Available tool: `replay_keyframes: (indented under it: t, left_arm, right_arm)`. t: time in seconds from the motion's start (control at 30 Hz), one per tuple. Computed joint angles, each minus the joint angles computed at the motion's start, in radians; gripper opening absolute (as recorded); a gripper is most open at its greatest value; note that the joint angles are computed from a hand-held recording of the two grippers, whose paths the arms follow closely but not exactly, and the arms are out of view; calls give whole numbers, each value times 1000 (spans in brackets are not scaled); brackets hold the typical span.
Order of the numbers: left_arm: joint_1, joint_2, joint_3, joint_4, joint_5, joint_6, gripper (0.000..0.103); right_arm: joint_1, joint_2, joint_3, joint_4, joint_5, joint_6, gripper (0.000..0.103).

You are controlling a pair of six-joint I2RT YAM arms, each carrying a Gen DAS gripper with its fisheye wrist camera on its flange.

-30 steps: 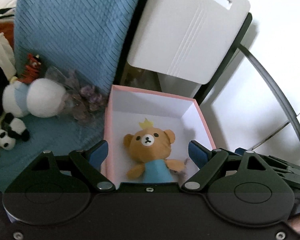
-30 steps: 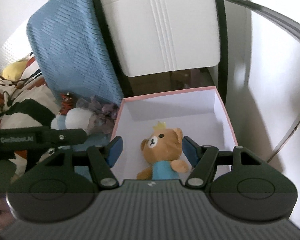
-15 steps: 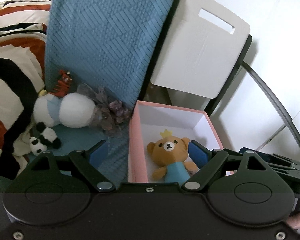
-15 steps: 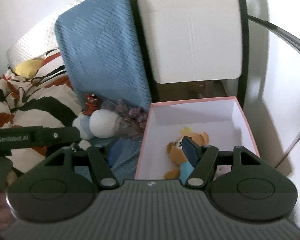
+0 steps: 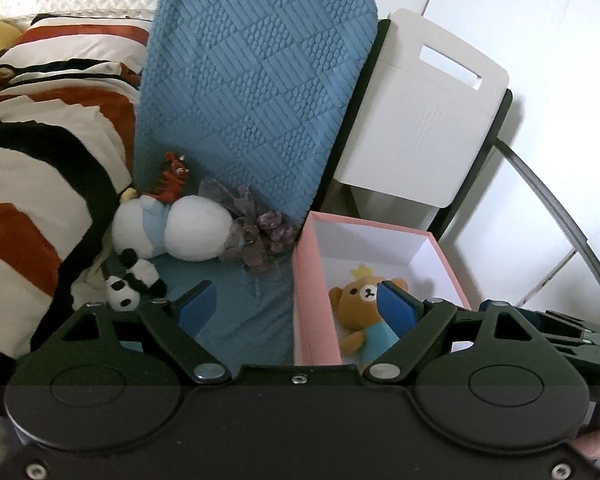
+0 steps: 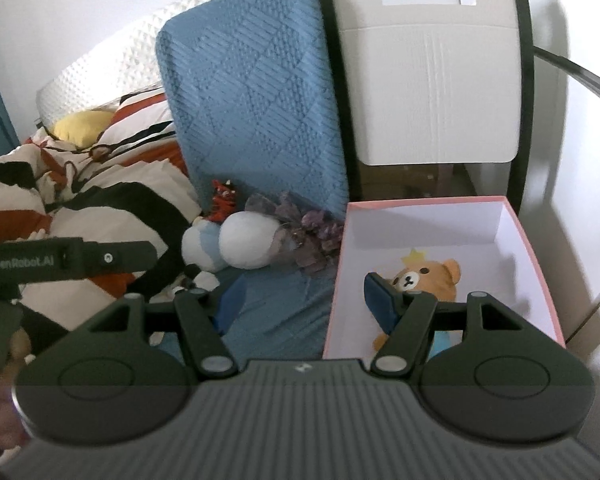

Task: Organize objects
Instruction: 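Withdraw both open tools from the box back toward the cushion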

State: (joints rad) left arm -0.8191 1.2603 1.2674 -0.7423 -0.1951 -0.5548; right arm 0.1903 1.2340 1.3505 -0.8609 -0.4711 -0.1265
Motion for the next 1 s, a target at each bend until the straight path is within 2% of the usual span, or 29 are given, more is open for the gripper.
replay_keyframes:
  t: [0.23, 0.37, 0.73, 1.0]
  left_arm:
    - [36, -118, -90, -6, 24, -2, 86]
    - [55, -183, -120, -24, 31, 29, 86]
    - [102, -316, -229, -47, 58, 71, 86]
    - [128, -381, -313, -18, 68, 113, 86]
  right_arm:
    - [66, -84, -56, -6, 30, 8, 68]
    - [109, -123, -81, -10, 48, 64, 68]
    - [293, -220, -191, 37, 197, 165, 68]
    - [352, -257, -265, 97, 221, 196, 68]
